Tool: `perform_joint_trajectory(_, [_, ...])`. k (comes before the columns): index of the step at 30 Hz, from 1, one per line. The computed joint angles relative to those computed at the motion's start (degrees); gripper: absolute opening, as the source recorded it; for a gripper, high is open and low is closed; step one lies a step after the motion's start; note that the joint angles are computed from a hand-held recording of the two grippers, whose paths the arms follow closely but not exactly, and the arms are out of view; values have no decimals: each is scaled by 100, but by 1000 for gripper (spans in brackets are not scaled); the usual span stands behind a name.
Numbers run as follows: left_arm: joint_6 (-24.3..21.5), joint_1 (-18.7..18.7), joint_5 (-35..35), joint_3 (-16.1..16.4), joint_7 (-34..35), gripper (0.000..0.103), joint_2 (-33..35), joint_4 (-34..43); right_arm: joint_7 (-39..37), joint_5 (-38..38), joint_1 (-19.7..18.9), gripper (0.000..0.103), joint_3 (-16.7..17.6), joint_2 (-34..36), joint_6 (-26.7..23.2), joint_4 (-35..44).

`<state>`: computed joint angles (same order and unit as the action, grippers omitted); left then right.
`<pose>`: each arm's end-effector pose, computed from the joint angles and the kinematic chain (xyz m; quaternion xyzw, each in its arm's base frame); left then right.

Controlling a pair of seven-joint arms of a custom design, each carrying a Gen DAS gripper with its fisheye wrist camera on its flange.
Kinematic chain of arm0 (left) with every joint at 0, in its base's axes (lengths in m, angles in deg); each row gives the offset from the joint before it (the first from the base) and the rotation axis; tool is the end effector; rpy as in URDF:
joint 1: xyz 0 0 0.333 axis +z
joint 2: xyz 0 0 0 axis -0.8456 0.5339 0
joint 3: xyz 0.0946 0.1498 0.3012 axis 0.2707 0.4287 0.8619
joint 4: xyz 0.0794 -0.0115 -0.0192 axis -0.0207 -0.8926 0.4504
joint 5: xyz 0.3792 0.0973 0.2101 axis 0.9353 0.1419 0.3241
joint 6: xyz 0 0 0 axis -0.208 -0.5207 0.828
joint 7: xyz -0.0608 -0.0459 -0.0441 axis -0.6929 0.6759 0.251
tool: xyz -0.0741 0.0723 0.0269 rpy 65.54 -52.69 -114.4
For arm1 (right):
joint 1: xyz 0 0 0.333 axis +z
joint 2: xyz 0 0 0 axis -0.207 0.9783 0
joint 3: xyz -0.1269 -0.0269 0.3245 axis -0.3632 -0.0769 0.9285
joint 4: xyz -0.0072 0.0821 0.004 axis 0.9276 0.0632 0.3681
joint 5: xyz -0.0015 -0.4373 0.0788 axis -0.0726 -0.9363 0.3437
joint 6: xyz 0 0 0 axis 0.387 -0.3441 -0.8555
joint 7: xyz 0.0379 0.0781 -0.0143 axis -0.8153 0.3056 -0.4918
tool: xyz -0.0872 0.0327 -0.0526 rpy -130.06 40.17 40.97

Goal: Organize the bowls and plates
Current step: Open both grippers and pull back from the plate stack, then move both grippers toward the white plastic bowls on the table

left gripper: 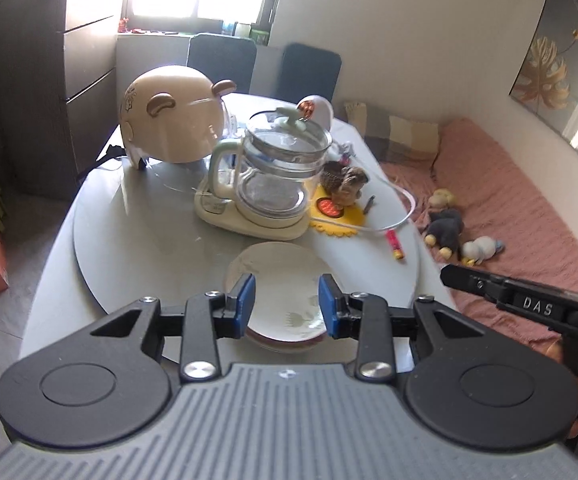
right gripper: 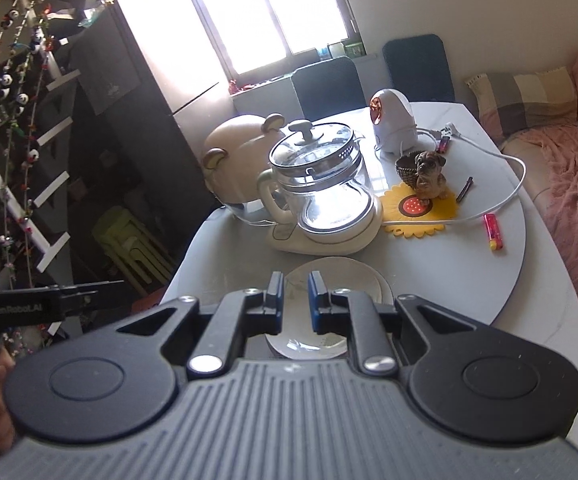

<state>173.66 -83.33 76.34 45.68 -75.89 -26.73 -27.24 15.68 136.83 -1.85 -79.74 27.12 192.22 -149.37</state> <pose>0.5201 -0.4038 0.7640 -0.7874 0.4497 -0.3104 0.2853 0.6616 0.1766 0.7383 -0.7732 0.4113 -0.0264 0.4820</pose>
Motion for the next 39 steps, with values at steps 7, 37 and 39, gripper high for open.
perform_joint_trajectory(7, [-513,-454,378,-145,-465,39,302,389,-524,312,-129,16,-173,-519,-140,-494])
perform_joint_trajectory(37, [42,-763,-774,-14,-839,39,832,9,-956,22,-400,18,-569,-1196,-199,-1933])
perform_joint_trajectory(39, [264,-688,-892,-25,-762,39,846,-100,-820,-152,-428,20,-551,-1162,-125,-1977])
